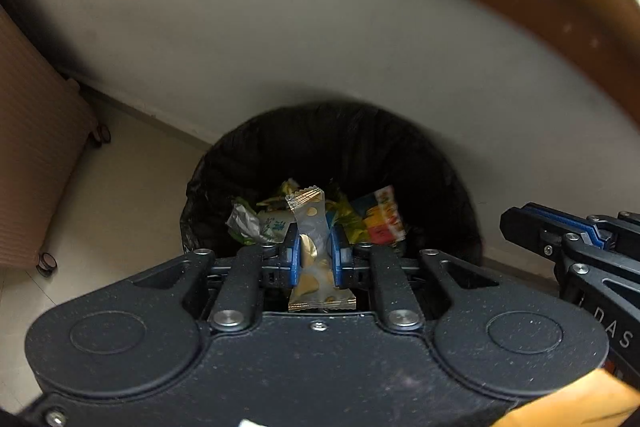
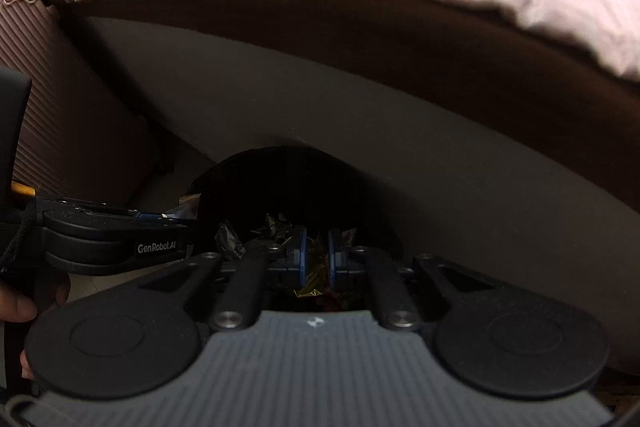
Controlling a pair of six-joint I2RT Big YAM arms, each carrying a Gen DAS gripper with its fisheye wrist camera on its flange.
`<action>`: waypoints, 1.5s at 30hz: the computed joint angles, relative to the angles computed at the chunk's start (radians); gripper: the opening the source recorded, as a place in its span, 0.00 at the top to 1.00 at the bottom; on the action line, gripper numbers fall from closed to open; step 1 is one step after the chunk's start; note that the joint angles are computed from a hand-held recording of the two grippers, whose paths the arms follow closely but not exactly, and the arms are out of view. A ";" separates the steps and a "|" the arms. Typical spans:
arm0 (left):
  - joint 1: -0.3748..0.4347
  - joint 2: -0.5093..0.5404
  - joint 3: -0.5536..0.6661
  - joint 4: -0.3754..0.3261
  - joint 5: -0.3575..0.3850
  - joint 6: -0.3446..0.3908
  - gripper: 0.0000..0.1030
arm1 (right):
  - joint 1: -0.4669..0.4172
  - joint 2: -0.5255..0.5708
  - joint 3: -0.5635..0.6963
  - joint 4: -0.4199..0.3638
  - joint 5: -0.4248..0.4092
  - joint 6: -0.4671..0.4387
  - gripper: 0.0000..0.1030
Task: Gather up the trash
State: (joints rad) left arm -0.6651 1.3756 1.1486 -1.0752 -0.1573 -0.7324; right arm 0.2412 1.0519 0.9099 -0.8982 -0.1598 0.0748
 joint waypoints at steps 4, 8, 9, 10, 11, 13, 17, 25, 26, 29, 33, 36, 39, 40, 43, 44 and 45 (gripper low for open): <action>0.009 0.010 -0.056 0.057 0.001 0.000 0.83 | 0.015 0.024 -0.050 0.079 -0.008 0.006 0.85; 0.015 0.019 -0.096 0.108 0.013 -0.003 0.61 | 0.024 0.051 -0.076 0.136 -0.014 0.000 0.80; 0.015 0.019 -0.102 0.115 0.010 -0.006 0.53 | 0.022 0.052 -0.084 0.147 -0.015 -0.003 0.79; 0.016 0.019 -0.111 0.125 0.009 -0.005 0.52 | 0.023 0.054 -0.090 0.159 -0.015 -0.004 0.78; 0.020 0.023 -0.122 0.138 0.011 0.001 0.49 | 0.026 0.058 -0.095 0.171 -0.011 -0.002 0.73; 0.023 0.035 -0.129 0.149 0.015 0.008 0.40 | 0.027 0.064 -0.102 0.189 -0.008 -0.002 0.60; 0.027 0.054 -0.144 0.178 0.012 0.016 0.19 | 0.024 0.070 -0.125 0.230 -0.009 -0.002 0.48; 0.031 0.038 -0.109 0.107 0.022 0.004 0.19 | 0.027 0.063 -0.098 0.195 0.002 0.011 0.42; 0.031 0.029 -0.098 0.087 0.024 0.002 0.19 | 0.028 0.056 -0.087 0.178 0.004 0.014 0.41; 0.028 0.001 -0.054 0.015 0.030 -0.004 0.18 | 0.030 0.032 -0.045 0.108 0.010 0.021 0.38; 0.024 -0.027 0.017 -0.087 0.047 -0.022 0.17 | 0.029 0.001 0.038 -0.008 0.025 0.022 0.33; 0.024 -0.037 0.073 -0.169 0.063 -0.042 0.15 | 0.028 -0.013 0.098 -0.084 0.036 0.014 0.27; 0.020 -0.040 0.109 -0.216 0.069 -0.053 0.14 | 0.030 -0.017 0.136 -0.129 0.038 0.001 0.23; 0.019 -0.040 0.117 -0.229 0.069 -0.055 0.14 | 0.031 -0.017 0.143 -0.138 0.041 -0.007 0.21; 0.016 -0.038 0.122 -0.242 0.073 -0.058 0.14 | 0.038 -0.011 0.158 -0.157 0.054 -0.024 0.20; 0.017 -0.037 0.122 -0.245 0.081 -0.059 0.14 | 0.039 -0.006 0.159 -0.162 0.051 -0.023 0.20; 0.017 -0.039 0.118 -0.243 0.086 -0.061 0.14 | 0.035 -0.001 0.162 -0.170 0.044 -0.022 0.19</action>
State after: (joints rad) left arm -0.6477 1.3371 1.2663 -1.3181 -0.0708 -0.7931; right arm 0.2764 1.0505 1.0717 -1.0679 -0.1159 0.0524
